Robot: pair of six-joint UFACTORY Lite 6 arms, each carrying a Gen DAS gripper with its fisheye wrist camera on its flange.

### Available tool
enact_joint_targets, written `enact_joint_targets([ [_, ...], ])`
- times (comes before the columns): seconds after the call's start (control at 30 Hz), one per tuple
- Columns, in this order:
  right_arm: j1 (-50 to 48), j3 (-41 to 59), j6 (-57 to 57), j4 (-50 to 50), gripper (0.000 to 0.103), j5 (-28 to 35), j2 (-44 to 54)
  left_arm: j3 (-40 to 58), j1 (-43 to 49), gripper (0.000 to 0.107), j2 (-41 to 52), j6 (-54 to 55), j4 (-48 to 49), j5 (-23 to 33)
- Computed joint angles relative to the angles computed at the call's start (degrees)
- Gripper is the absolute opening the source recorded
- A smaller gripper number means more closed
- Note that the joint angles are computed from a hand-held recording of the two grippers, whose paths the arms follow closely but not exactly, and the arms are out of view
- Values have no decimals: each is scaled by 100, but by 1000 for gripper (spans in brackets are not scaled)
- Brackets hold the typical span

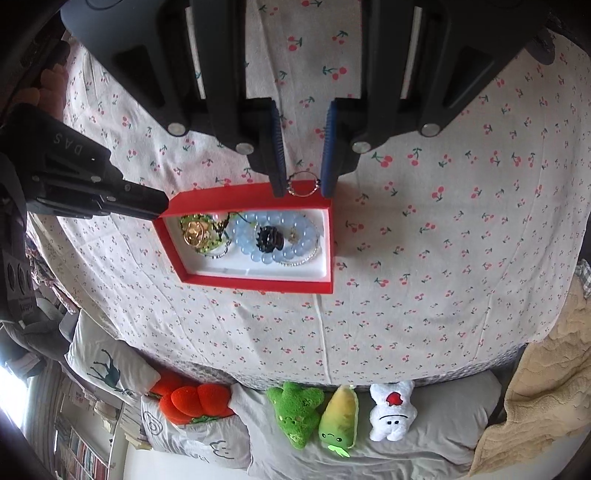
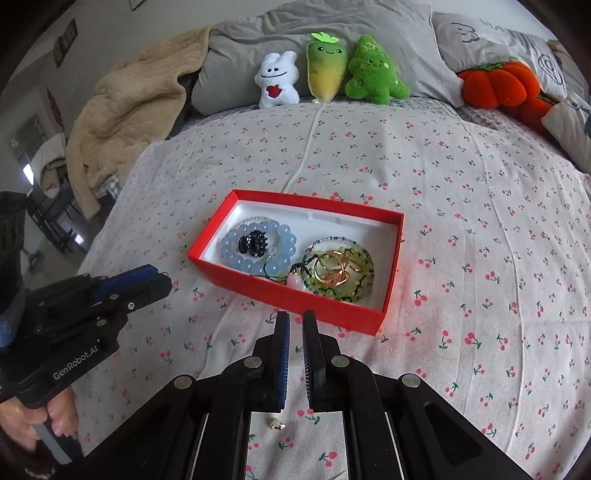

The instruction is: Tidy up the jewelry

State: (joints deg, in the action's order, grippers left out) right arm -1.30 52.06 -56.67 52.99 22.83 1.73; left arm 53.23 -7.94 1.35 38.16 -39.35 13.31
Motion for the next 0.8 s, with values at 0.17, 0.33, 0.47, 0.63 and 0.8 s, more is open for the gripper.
enact_joint_targets([
  [0.17, -462, 392, -210, 249, 9, 942, 313, 291, 190, 21, 325, 529, -766, 242],
  [0.33, -337, -217, -731, 46, 15, 920, 190, -197, 307, 21, 54, 1035, -945, 244],
  [0.47, -254, -987, -1486, 162, 17, 527, -106, -602, 420, 21, -250, 1504, -1128, 288],
  [0.63, -234, -1670, -2647, 982, 65, 286, -343, -888, 463, 21, -415, 1807, -1233, 324],
  [0.8, 242, -2050, -3296, 1618, 61, -352, -429, -995, 448, 21, -438, 1819, -1204, 300],
])
